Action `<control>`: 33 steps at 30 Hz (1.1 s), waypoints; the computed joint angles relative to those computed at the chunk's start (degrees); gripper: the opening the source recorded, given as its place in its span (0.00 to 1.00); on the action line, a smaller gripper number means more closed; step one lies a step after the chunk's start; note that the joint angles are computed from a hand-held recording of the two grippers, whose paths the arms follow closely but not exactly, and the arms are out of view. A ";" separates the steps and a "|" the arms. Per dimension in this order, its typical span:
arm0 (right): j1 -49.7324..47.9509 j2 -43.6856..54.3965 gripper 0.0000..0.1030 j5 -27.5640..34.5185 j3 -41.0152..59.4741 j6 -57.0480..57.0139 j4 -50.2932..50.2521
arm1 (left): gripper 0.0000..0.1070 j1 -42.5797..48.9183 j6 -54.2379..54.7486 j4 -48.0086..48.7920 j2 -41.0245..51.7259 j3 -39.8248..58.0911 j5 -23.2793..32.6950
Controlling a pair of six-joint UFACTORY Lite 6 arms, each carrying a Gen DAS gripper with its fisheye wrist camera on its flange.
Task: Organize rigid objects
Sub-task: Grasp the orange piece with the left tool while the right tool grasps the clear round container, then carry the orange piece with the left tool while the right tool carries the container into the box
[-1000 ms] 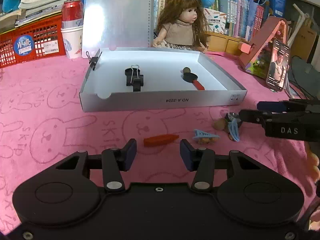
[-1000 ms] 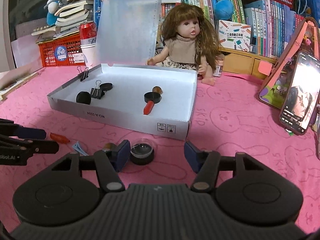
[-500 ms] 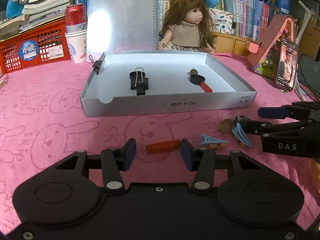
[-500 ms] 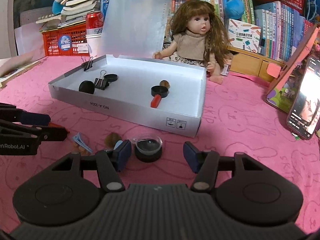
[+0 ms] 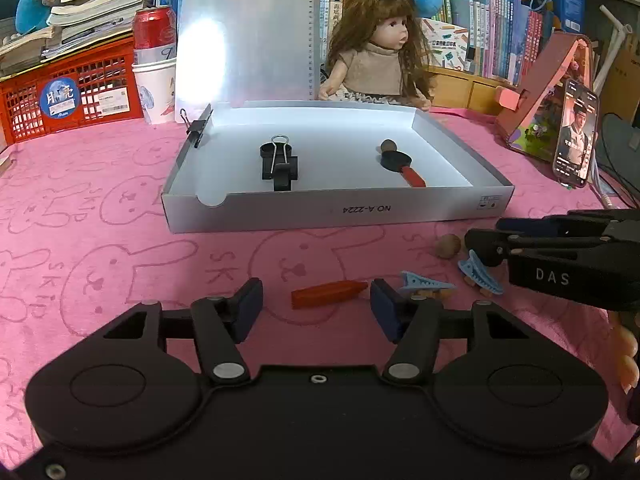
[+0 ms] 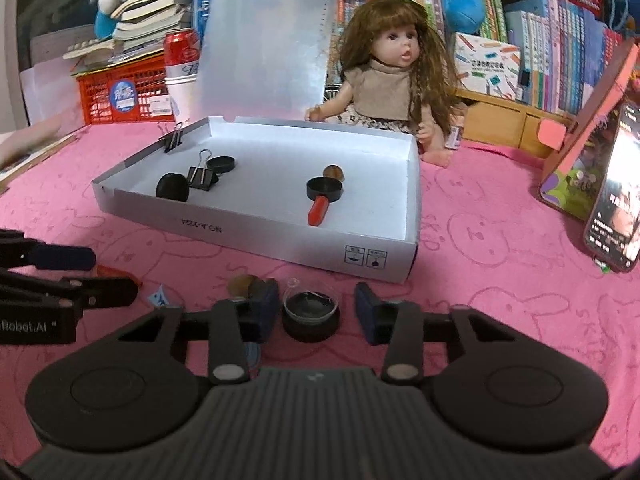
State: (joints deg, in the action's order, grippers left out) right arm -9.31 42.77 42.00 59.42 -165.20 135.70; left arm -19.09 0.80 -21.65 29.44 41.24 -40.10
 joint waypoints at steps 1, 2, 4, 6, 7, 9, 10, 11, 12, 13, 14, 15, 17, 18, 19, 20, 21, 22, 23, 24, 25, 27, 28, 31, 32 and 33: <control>-0.17 -0.02 0.35 0.25 -0.11 0.40 -0.11 | 0.54 -0.17 0.25 -0.37 0.21 0.21 -0.09; -0.27 -0.15 0.35 0.47 -0.38 0.16 0.15 | 0.54 -0.24 0.42 -0.50 0.30 0.32 -0.12; -0.47 -0.55 0.32 1.34 -1.28 -1.18 1.22 | 0.54 -0.31 0.60 -0.74 0.56 0.63 -0.20; -0.92 -0.82 0.32 1.88 -1.71 -1.21 0.97 | 0.54 -0.33 0.80 -0.96 0.99 1.22 -0.14; -1.10 -1.00 0.32 2.11 -1.95 -1.15 0.88 | 0.54 -0.45 0.94 -1.30 1.23 1.58 -0.12; -1.24 -1.20 0.32 2.59 -2.37 -1.70 1.46 | 0.53 -0.52 0.86 -1.24 1.78 2.27 0.04; -1.30 -1.25 0.32 2.80 -2.52 -1.93 1.65 | 0.53 -0.80 1.29 -1.86 2.12 2.57 -0.10; -1.36 -1.28 0.32 2.96 -2.62 -2.04 1.74 | 0.44 -1.19 2.05 -2.74 2.40 2.58 -0.73; -1.35 -1.32 0.32 3.06 -2.72 -2.05 1.79 | 0.38 -1.59 2.94 -3.30 2.67 2.35 -1.81; -1.42 -1.36 0.32 3.19 -2.79 -1.97 1.69 | 0.37 -1.65 2.72 -2.52 2.69 1.81 -2.78; -1.46 -1.42 0.32 3.33 -2.90 -1.93 1.61 | 0.37 -1.42 1.17 -0.88 2.45 1.12 -3.37; -1.49 -1.53 0.32 3.49 -3.06 -2.02 1.64 | 0.37 -0.85 -0.75 1.38 2.17 0.43 -3.86; -1.46 -1.77 0.32 3.70 -3.35 -2.19 1.74 | 0.37 -0.26 -1.97 3.18 1.43 -0.51 -4.27; -1.46 -1.89 0.32 3.74 -3.40 -2.10 1.65 | 0.37 -0.24 -1.64 2.91 1.04 -0.85 -4.49; -1.51 -2.02 0.32 3.84 -3.50 -2.02 1.55 | 0.37 -0.22 -1.40 2.67 0.62 -1.19 -4.73; -1.53 -2.19 0.32 3.93 -3.59 -1.93 1.53 | 0.37 -0.10 -1.40 2.72 0.09 -1.69 -4.94; -1.55 -2.37 0.32 4.00 -3.69 -1.81 1.53 | 0.37 0.11 -1.44 2.92 -0.50 -2.06 -4.90; -1.56 -2.54 0.32 4.02 -3.73 -1.60 1.40 | 0.37 0.25 -1.34 2.99 -1.07 -2.31 -4.75; -1.57 -2.70 0.32 4.05 -3.75 -1.38 1.32 | 0.37 0.32 -1.08 2.85 -1.63 -2.55 -4.68; -1.58 -2.90 0.32 4.17 -3.90 -1.36 1.46 | 0.37 0.34 -0.78 2.61 -2.18 -2.80 -4.73; -1.57 -3.14 0.32 4.22 -4.02 -1.27 1.58 | 0.37 0.47 -0.54 2.54 -2.75 -3.10 -4.76; -1.54 -3.57 0.32 4.21 -4.14 -0.66 1.48 | 0.37 0.71 -0.11 2.31 -3.81 -3.35 -4.45; -1.51 -3.81 0.32 4.12 -4.13 -0.17 1.29 | 0.37 0.83 -0.04 2.26 -4.27 -3.47 -4.31; -1.27 -4.56 0.32 3.97 -4.26 0.33 1.32 | 0.37 1.46 -0.06 2.66 -5.68 -3.66 -3.57; -1.14 -4.99 0.32 4.05 -4.49 0.29 1.54 | 0.37 1.64 0.05 2.65 -6.18 -3.67 -3.25; -1.10 -5.26 0.32 4.10 -4.53 0.40 1.56 | 0.37 1.75 0.18 2.57 -6.65 -3.59 -2.91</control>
